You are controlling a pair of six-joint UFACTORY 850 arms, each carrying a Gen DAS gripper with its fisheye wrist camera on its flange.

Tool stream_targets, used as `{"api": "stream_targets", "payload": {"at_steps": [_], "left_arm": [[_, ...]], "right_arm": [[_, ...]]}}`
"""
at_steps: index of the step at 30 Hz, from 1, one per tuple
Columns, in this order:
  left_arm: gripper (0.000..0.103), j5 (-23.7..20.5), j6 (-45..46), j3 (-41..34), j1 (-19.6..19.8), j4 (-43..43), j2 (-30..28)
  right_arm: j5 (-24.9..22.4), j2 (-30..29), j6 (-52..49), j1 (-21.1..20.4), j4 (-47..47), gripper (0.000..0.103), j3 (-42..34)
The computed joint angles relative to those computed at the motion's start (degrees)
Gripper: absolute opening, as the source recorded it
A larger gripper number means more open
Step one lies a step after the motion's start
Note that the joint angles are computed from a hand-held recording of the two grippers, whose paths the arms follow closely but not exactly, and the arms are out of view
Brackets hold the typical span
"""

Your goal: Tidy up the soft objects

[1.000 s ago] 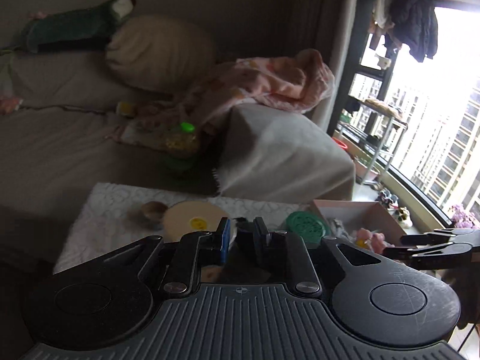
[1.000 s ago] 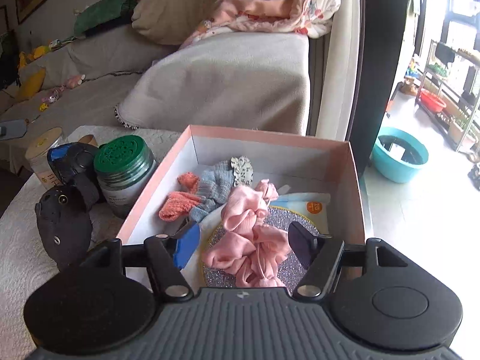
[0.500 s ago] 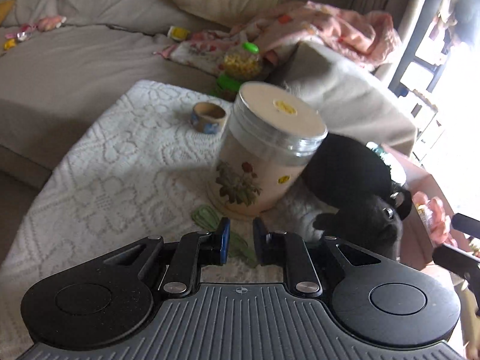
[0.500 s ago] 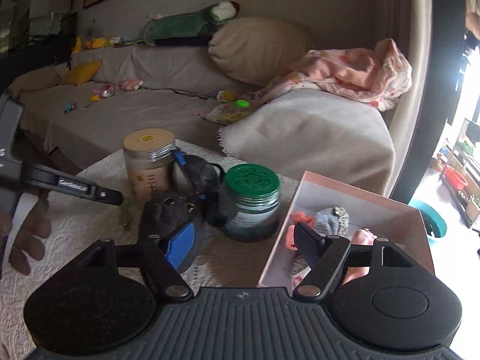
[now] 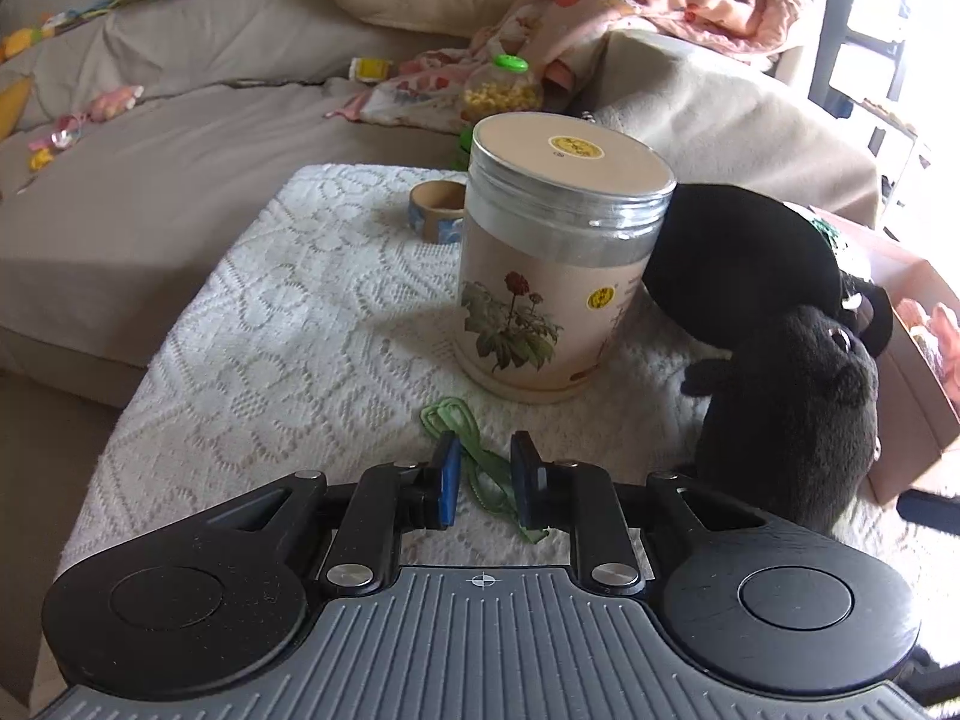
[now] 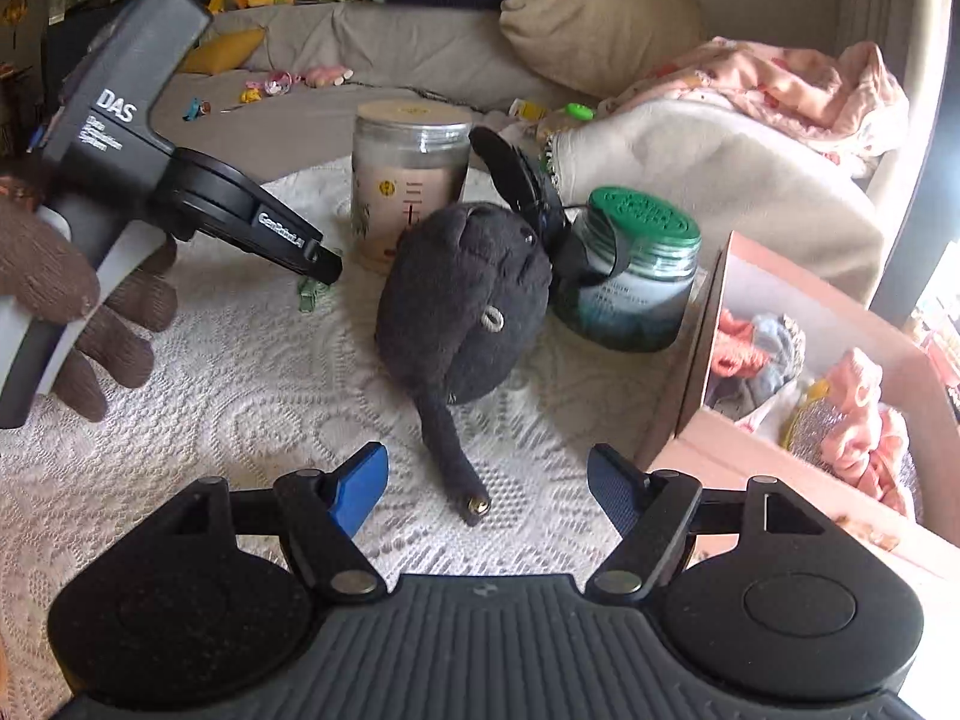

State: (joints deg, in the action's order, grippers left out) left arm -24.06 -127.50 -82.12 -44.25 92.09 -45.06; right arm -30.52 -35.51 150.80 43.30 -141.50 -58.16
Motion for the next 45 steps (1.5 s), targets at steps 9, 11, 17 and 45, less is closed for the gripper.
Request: {"api": "stream_targets", "payload": {"at_steps": [9,11,17,45], "left_arm": [[0.022,1.49,-6.72,4.08,0.84,6.28,2.32],[0.023,2.22,-6.31,3.86,0.99,6.71,2.20],[0.024,2.00,-13.14,5.67,0.85,14.51,2.76],[0.014,-4.90,-47.24,17.73,-2.80,47.82,7.27]], "right_arm": [[-0.31,-1.28,6.30,-0.66,-2.33,0.086,0.44],[0.26,-1.22,8.72,-1.09,-3.75,0.087,0.53],[0.58,-1.14,11.24,-1.51,-5.51,0.088,0.74],[4.73,4.08,24.20,-1.94,-22.21,0.064,-0.57]]}}
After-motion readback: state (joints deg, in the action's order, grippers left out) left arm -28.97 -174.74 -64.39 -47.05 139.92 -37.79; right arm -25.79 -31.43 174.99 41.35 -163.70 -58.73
